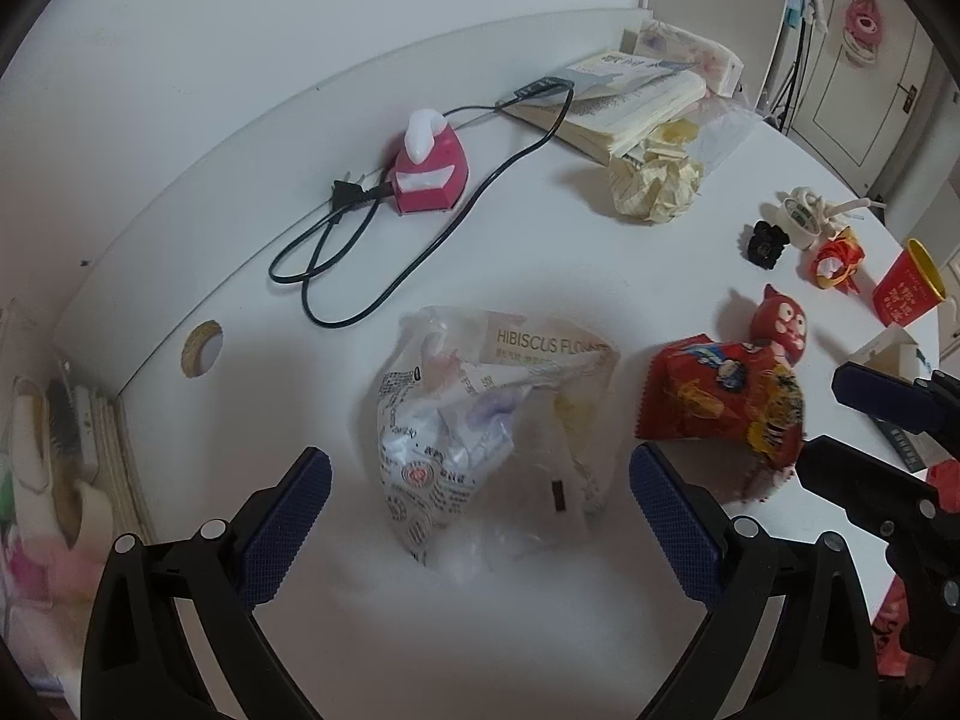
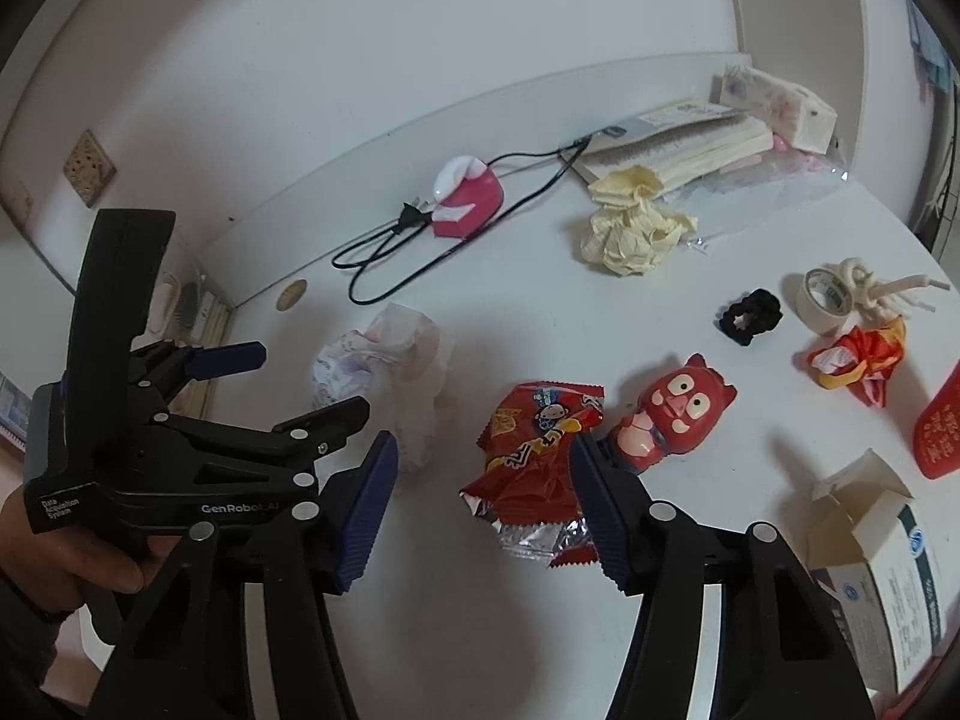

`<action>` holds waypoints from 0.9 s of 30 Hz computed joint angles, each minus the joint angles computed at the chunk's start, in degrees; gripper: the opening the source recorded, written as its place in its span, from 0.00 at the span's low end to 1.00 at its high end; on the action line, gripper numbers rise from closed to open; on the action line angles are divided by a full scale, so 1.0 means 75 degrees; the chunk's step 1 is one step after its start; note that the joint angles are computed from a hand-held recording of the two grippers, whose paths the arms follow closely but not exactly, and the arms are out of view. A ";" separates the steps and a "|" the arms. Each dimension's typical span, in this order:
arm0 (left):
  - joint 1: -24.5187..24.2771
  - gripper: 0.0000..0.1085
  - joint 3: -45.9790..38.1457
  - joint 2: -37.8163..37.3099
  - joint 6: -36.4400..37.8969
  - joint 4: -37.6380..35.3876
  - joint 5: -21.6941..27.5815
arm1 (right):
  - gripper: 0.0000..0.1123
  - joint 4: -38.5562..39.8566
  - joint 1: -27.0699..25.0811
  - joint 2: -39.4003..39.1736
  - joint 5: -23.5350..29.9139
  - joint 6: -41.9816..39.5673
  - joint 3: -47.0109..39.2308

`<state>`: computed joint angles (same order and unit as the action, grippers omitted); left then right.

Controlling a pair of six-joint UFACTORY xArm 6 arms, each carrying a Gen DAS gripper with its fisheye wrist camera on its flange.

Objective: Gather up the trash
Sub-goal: 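Move both tools toward the plastic bag and red snack wrapper on the desk, then grasp the clear plastic bag with left gripper while right gripper grasps red wrapper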

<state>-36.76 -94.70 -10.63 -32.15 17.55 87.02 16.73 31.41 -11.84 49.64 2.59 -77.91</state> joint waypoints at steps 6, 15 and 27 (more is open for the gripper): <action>0.0496 0.90 0.0588 -0.0126 0.0393 -0.0548 -0.0568 | 0.46 -0.0209 0.0070 0.0527 0.0078 0.0221 -0.0190; 0.0823 0.77 0.1349 -0.0242 0.0950 -0.1099 -0.1379 | 0.34 -0.0247 0.0174 0.0676 -0.0044 0.0353 0.0017; 0.0900 0.18 0.1662 -0.0453 0.1110 -0.1173 -0.1629 | 0.19 0.0089 0.0204 0.0990 -0.0072 -0.0014 -0.0151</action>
